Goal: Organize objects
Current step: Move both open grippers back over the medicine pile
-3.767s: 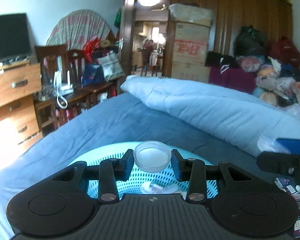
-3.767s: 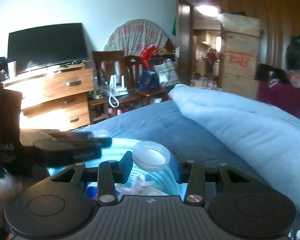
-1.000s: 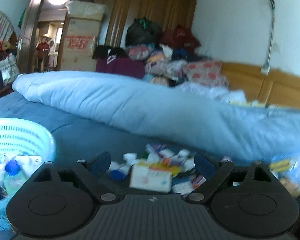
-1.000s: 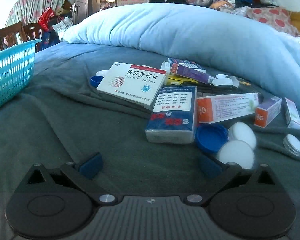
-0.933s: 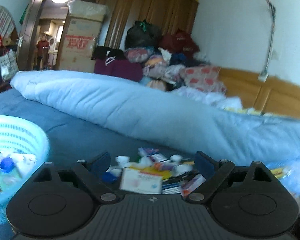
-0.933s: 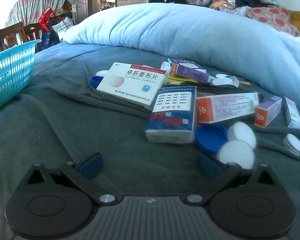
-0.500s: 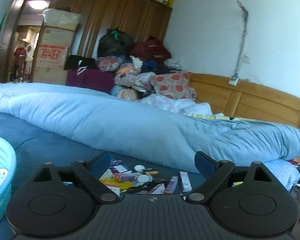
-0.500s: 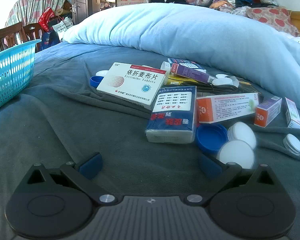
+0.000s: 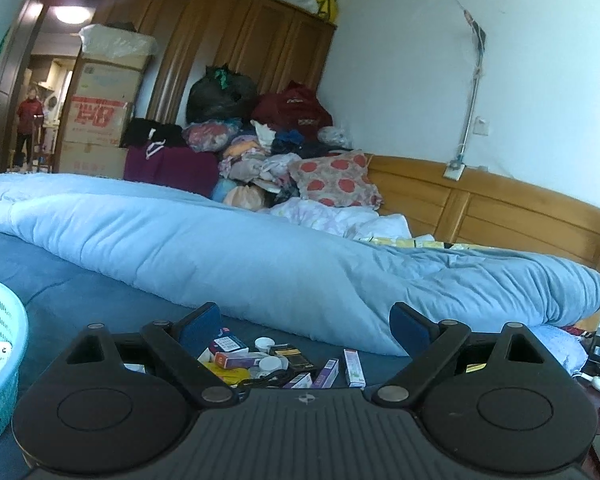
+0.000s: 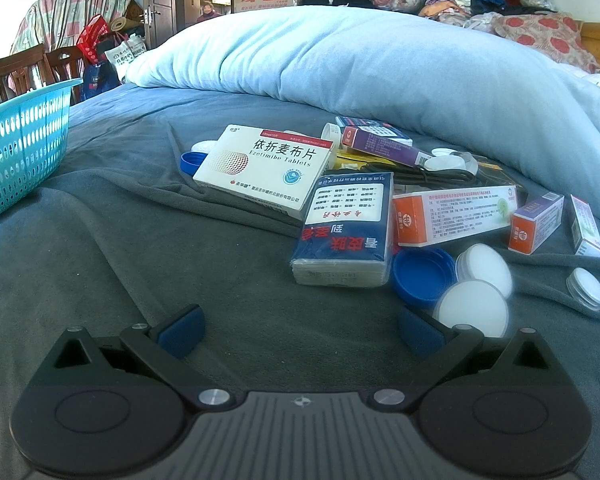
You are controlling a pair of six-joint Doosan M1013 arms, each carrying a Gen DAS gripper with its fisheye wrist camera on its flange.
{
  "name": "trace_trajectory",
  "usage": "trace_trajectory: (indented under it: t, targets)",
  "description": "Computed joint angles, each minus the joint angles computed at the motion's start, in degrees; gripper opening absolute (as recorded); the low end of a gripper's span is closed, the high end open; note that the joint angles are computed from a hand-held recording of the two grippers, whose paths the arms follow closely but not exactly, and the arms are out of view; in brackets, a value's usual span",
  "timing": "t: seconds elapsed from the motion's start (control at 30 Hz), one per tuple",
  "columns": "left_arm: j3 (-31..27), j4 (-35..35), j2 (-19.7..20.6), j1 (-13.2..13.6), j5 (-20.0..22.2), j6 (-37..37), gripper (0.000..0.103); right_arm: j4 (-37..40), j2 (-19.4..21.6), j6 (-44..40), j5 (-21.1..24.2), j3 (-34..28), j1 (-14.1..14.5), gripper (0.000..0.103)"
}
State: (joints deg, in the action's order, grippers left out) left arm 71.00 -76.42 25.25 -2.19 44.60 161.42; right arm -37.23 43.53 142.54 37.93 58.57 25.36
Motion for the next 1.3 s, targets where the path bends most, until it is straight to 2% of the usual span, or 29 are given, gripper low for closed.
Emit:
trace_trajectory:
  t: [0.53,0.67,0.83,1.0,1.1,1.17,1.3]
  targets:
    - [1.3,-1.1,-0.5,0.4,0.8,1.2,0.092,0.0,-0.1,0.0,0.0,0.1,0.0,0.103]
    - [1.8,-0.7,-0.3,0.8,-0.7,1.8,0.093,0.0,-0.1,0.0,0.0,0.1,0.0,0.103]
    - [2.9,4.0,0.1,2.1,-3.2,-1.2,0.093,0.0,-0.1,0.0,0.0,0.1,0.0,0.103]
    - [2.6,12.3,1.8,3.1,-4.1,-6.1,0.093,0.1,-0.1,-0.1,0.0,0.1,0.0,0.103]
    - [1.2,19.0,3.4,3.5,-4.6,-11.8,0.091,0.1,-0.1,-0.1,0.0,0.1,0.0,0.103]
    - [0.3,22.2,4.2,3.8,-4.1,-14.6,0.091,0.1,-0.1,-0.1,0.0,0.1,0.0,0.103]
    - [-1.6,24.2,6.0,3.8,-2.7,-16.5,0.091,0.1,-0.1,-0.1,-0.1,0.1,0.0,0.103]
